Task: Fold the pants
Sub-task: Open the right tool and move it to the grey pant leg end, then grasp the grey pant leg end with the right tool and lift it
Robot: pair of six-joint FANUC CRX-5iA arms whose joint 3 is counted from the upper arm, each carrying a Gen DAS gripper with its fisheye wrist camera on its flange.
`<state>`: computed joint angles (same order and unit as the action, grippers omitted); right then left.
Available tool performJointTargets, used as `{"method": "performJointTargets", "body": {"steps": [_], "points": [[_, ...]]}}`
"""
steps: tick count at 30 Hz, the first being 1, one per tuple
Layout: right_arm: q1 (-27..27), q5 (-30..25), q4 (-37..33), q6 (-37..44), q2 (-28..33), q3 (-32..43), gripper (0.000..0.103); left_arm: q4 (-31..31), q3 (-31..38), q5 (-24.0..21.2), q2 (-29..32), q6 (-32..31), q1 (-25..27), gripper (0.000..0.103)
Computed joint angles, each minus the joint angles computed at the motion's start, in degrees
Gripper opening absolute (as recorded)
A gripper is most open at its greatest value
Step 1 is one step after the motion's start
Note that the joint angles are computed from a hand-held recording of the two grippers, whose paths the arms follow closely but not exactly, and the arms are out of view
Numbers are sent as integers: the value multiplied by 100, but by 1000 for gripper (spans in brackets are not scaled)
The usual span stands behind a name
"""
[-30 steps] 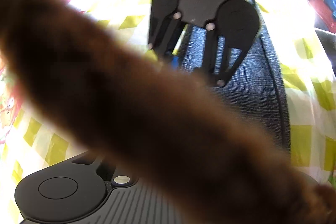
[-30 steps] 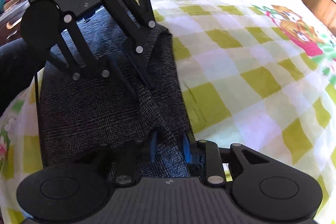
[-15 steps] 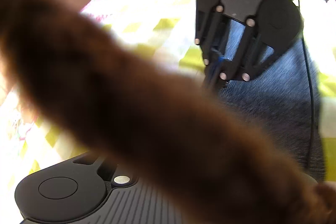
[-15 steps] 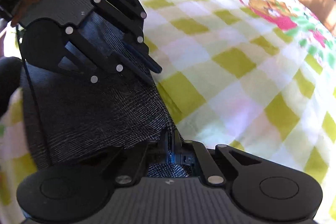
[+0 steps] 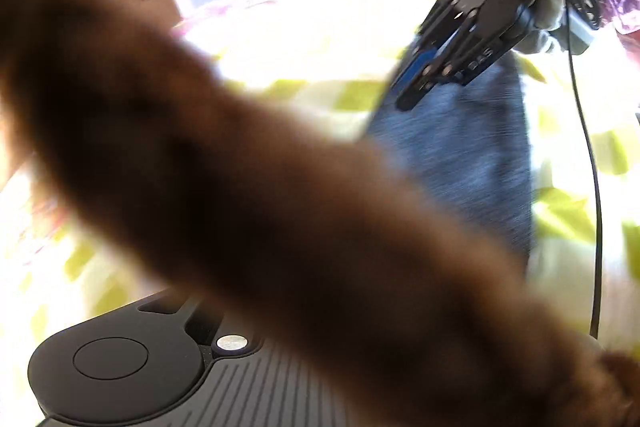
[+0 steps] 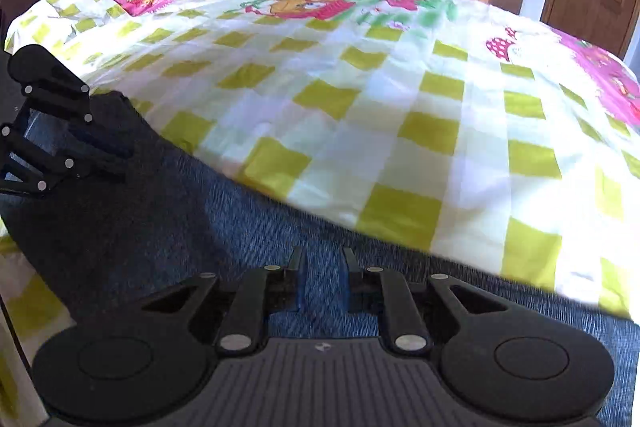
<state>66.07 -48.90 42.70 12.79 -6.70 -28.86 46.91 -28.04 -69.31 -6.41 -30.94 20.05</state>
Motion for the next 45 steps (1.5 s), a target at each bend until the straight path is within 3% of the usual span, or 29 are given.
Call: {"method": "performJointTargets", "body": {"steps": [2,4,8,9,11,12,15,17,19,22,25,29,37,38,40,42,45], "points": [[-50,231,-91,27,21,-71,31,3,-205,97,-93,58,-224,16],[-111,94,141,-235,228,-120,31,-19,-320,113,-88,289,-442,16],[-406,170,736,-1403,227,-430,12,-206,-556,608,-175,368,-782,16],[-402,151,807,-1780,143,-512,11,-273,-506,612,-172,528,-813,16],[-87,-424,1050,-2317,-46,-662,14,-345,-444,637,-244,749,-844,17],[182,-857,1153,-2739,-184,-755,21,-257,-514,663,-342,658,-839,17],[1138,-2019,1146,-4292,-725,-1127,28,-111,-646,550,-517,595,-834,18],[2004,-3153,676,-5266,-929,-1139,30,-153,-746,583,-576,619,-924,19],[2721,-3930,266,-6237,-1113,-1196,33,-179,-898,763,-646,648,-1035,16],[3312,-4408,-90,-7501,-1431,-1427,35,-131,-1026,865,-742,742,-1099,15],[3380,-4333,169,-8516,-1731,-1898,35,-229,-990,890,-776,1049,-1144,15],[3014,-3927,717,-9286,-1957,-2415,37,-358,-985,1008,-873,1137,-1218,16],[1886,-2845,1391,-9523,-2110,-2781,43,-514,-947,1086,-911,1243,-1304,16],[1782,-2794,1437,-9402,-2094,-2733,43,-513,-938,1077,-894,1270,-1305,16],[1778,-3035,1609,-9378,-1956,-2646,26,-528,-899,1064,-850,1337,-1327,16],[1864,-3244,1849,-9544,-1914,-2705,24,-535,-881,1039,-850,1345,-1321,16],[1670,-2972,1713,-9404,-1812,-2662,28,-481,-897,1010,-852,1303,-1297,16]]}}
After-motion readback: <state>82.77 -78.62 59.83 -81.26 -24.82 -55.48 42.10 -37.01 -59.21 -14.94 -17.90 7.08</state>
